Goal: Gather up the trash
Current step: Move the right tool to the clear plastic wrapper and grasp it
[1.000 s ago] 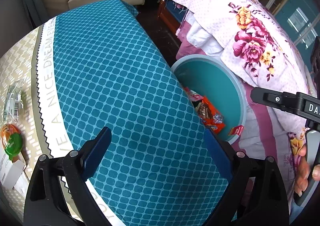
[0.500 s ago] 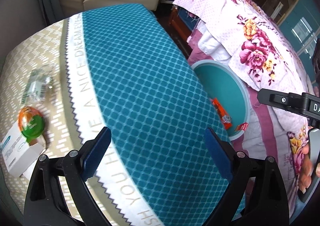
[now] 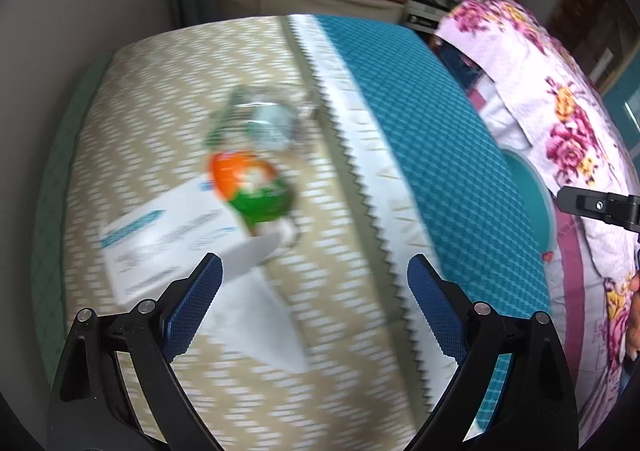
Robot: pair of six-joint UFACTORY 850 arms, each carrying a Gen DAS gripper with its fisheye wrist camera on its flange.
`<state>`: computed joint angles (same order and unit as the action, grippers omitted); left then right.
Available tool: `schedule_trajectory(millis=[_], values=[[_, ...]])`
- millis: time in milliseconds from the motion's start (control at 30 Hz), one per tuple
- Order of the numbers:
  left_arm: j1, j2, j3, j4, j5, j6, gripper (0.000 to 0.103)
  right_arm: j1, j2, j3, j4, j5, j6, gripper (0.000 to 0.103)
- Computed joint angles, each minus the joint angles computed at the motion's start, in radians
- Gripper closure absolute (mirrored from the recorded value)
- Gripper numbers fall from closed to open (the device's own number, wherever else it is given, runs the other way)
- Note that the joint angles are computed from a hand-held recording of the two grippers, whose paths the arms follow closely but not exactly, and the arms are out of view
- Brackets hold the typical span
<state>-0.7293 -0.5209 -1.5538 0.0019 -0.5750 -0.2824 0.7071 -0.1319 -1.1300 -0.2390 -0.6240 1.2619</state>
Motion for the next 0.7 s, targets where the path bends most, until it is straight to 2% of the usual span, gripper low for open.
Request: schedule_trajectory(millis=[167, 533, 700], values=[[0.072, 0.013, 0.025, 0.024, 0.002, -0.002, 0.009, -0.008, -0.121, -0.142, 0.084, -0.039, -0.171, 0.029], [0.183, -0.006, 0.023, -0.155, 0.034, 0.238, 0.009, -0.053, -0.457, -0.572, 0.259, -0.151, -0.517, 0.029], [0.205, -0.043, -0.016, -0.224, 0.032, 0.327, 0.009, -0.071, -0.617, -0.776, 0.323, -0.211, -0.595, 0.029]])
